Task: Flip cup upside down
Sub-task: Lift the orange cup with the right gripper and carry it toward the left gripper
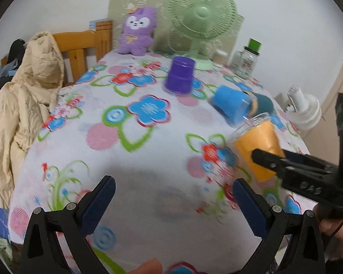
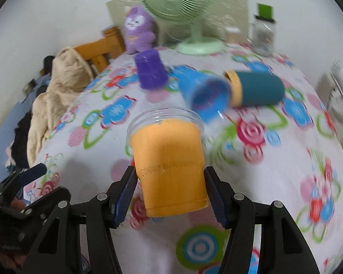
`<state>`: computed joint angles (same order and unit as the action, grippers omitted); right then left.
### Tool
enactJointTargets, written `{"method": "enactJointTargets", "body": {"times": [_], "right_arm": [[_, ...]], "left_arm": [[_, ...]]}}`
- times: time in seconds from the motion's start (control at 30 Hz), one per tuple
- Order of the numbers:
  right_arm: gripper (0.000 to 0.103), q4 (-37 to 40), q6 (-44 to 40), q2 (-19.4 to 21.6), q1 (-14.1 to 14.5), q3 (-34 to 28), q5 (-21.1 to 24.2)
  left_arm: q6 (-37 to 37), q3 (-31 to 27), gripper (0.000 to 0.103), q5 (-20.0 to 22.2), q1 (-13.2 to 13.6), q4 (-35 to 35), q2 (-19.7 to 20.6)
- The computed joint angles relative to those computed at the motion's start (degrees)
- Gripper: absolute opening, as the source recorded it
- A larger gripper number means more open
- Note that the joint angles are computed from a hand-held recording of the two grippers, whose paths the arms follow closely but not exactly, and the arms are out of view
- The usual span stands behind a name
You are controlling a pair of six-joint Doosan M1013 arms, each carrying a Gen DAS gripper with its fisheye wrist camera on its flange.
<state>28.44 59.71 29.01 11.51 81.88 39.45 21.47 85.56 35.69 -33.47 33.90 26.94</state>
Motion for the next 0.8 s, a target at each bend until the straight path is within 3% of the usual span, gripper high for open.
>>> {"method": "enactJointTargets", "body": {"times": [0.27,0.43,0.57,0.8], "right_arm": [[0.063,1.5,0.8,-0.5,-0.6,2.1,1.0],[0.065,0.7,0.3,-1.4,-0.6,3.0,-0.3],[0.075,-2.1,3.1,-1.6,-0.3,2.9,-0.2],[0.075,-0.3,0.7,-1.9,-0.6,3.1,0.4]], "left_arm": [[0.4,-0.2,0.103,1.0,-2.2,1.2,0.0],[-1.2,0.0,0.103,2.0,-2.4,1.9,-0.2],[-1.8,0.1,0.103,2.3,-2.4,2.4,-0.4],[-1.8,-0.2,0.103,2.8,-2.6,2.8,-0.2]]}}
